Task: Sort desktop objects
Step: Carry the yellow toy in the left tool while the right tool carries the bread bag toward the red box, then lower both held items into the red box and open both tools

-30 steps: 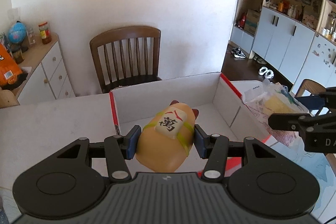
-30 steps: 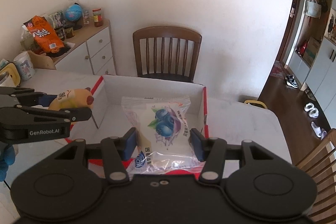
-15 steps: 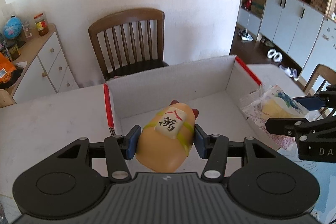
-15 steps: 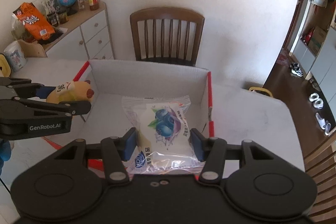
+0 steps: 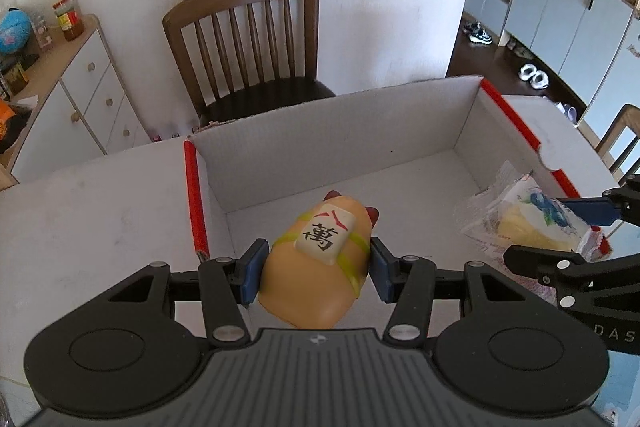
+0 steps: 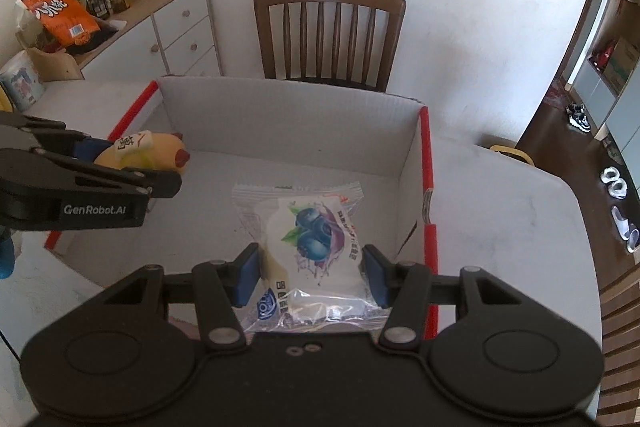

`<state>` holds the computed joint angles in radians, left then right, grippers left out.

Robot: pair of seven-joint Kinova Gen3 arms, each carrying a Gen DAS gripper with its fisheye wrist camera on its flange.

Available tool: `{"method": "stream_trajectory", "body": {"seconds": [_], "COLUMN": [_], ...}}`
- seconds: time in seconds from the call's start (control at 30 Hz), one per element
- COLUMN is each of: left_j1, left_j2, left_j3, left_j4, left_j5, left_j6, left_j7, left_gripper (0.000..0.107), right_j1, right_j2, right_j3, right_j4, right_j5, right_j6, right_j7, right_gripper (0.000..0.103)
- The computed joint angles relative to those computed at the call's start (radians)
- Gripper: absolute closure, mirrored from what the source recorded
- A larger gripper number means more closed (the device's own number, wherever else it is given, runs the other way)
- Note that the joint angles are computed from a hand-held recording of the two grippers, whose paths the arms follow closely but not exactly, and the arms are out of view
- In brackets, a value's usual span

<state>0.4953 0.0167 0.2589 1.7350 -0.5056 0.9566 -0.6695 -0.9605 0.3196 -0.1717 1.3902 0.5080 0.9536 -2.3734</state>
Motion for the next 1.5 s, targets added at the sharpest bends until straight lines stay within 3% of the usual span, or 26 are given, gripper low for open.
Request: {"method": "stream_trajectory", "body": {"seconds": [0.9, 1.17, 1.5], "left_j1": [0.016, 0.005, -0.014], "left_j2": [0.172, 0.209, 0.238], "left_j3": [-0.085, -0.101, -0.116], "left_j4": [-0.087, -0.117, -0.152], "left_j5": [0.112, 0.174, 0.251], "left_j6": [-0.001, 0.015, 0.060], "left_j7": [-0.185, -0.245, -0.295], "left_gripper": [0.056, 0.056, 0.055], "right_j1": [0.005, 0.039, 0.055], "right_j2": [0.102, 0.132, 0.180], "right_j3": [0.020, 0.009, 0.028], "right_j4": [-0.030, -0.104, -0.187], "right_j5": [-0.066, -0.160, -0.224], "right_j6": [-0.019, 0.074, 0.149], "right_j7": [0.170, 0.299, 0.350], "right_gripper": [0.050, 0.049, 0.049]}}
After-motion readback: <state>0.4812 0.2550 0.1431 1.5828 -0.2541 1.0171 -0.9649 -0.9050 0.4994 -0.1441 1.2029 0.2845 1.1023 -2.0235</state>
